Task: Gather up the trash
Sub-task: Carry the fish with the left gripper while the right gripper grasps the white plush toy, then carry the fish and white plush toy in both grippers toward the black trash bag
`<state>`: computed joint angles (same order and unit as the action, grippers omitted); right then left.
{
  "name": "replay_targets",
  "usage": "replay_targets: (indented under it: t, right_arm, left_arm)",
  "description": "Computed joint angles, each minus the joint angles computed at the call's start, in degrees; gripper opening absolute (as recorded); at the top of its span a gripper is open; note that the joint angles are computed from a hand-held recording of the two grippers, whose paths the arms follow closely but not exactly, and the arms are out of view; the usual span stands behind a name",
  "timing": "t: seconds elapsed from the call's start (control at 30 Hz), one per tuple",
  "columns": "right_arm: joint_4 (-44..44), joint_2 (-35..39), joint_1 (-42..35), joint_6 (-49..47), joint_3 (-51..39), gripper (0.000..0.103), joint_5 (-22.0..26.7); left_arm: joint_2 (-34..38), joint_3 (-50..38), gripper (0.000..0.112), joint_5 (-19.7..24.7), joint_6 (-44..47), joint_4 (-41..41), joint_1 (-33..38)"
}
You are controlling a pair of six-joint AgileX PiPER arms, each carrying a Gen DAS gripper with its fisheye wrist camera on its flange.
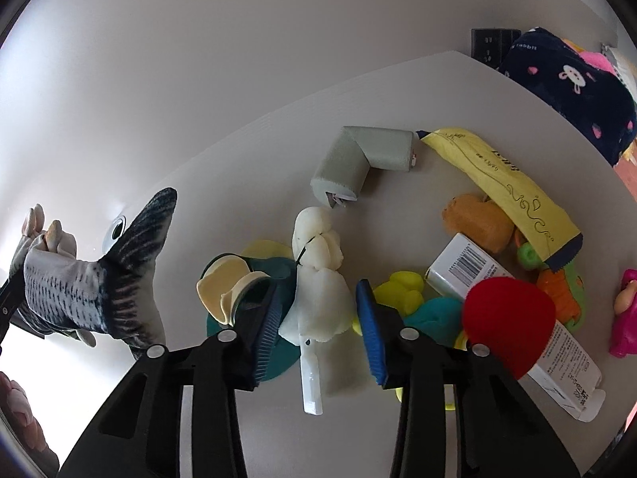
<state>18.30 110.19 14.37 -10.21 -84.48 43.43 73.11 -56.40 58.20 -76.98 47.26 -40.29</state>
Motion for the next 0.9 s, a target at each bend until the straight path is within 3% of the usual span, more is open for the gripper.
replay_targets:
  t: [0.03, 0.17, 0.57, 0.9]
  right_arm:
    - [0.5, 1.7, -0.8, -0.8, -2.1, 0.029, 1.1]
    - [3.2, 0.7, -1.6, -3.0, -0.6, 0.023, 0.0]
    - [4.9, -11.5, -4.4, -4.9, 8.2, 0.023, -3.0]
    - [3.8, -27.1, -9.5, -2.9, 18.8, 0.023, -2.3]
  left_arm:
    - [0.0, 0.0, 0.041, -0.2, 0.1, -0.1, 0.1]
    - [0.0, 0.0, 0.042, -0.6, 0.1, 0.0, 0.1]
    - [1.3, -3.9, 0.042, 2.1, -0.2, 2.9, -5.7]
    - [6.7, -10.8, 0.042, -0.4, 2.4, 3.3, -10.3]
